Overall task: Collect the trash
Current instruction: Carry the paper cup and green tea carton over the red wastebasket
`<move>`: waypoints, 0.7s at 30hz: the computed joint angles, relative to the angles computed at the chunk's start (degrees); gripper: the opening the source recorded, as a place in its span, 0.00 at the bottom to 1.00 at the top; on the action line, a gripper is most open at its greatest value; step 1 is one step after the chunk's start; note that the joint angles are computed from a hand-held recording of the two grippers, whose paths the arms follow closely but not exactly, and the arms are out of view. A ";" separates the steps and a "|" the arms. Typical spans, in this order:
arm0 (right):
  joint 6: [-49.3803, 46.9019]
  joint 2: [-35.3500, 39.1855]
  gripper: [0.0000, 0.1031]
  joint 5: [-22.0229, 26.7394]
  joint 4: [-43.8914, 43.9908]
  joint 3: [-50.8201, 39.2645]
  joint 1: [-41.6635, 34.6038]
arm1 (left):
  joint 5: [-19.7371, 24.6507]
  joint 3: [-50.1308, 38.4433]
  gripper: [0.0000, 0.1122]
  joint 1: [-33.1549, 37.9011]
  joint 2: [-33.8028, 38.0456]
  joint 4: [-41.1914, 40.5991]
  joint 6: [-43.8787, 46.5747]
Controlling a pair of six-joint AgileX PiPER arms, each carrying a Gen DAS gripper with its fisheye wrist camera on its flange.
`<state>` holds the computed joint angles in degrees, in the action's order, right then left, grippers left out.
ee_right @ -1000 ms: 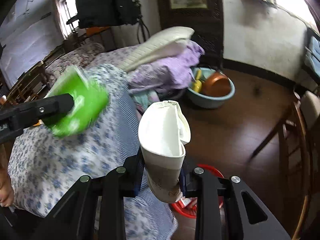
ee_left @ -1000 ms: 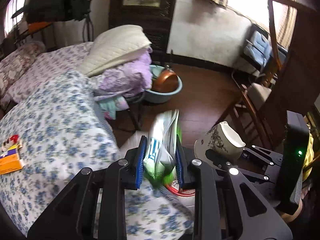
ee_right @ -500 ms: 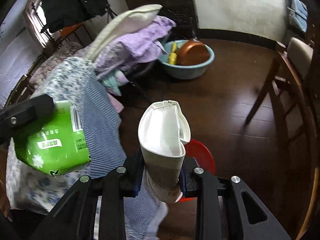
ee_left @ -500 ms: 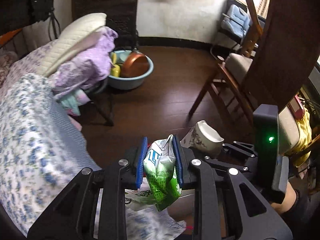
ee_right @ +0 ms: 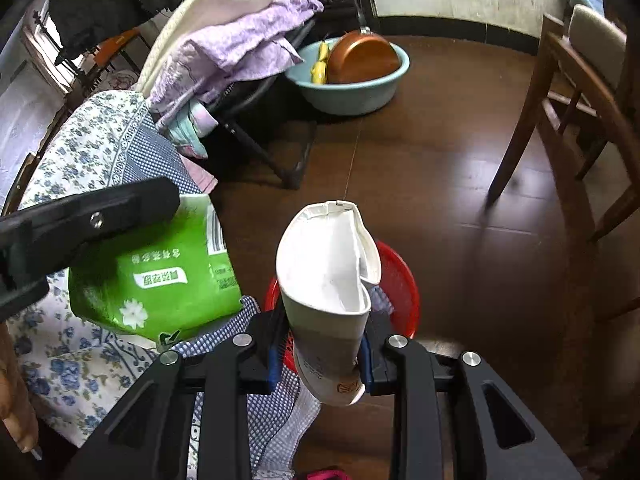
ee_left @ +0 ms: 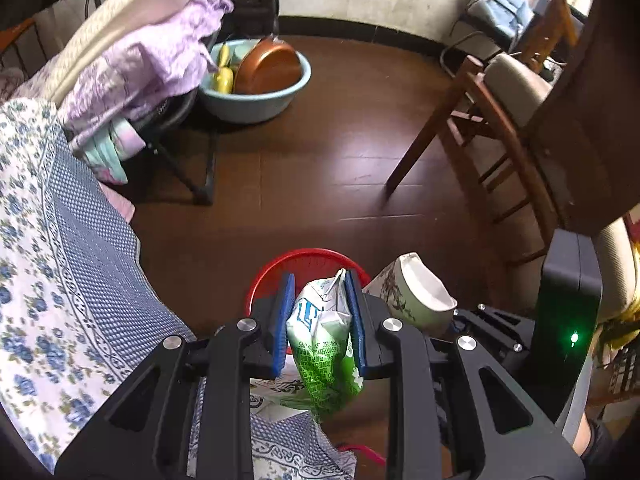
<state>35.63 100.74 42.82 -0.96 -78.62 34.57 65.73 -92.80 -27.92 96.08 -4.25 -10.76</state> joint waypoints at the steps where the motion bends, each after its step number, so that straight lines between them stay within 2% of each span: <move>1: -0.23 0.45 0.28 -0.38 0.39 0.06 -0.05 | -0.06 -0.04 0.24 0.09 0.40 -0.13 0.05; 21: -3.24 2.26 0.28 -3.05 4.37 2.33 -0.85 | -0.38 0.61 0.24 0.66 3.95 -2.52 -1.18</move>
<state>32.39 103.00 39.77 3.42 -76.29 33.71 65.34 -92.20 -27.26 100.02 -6.77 -11.94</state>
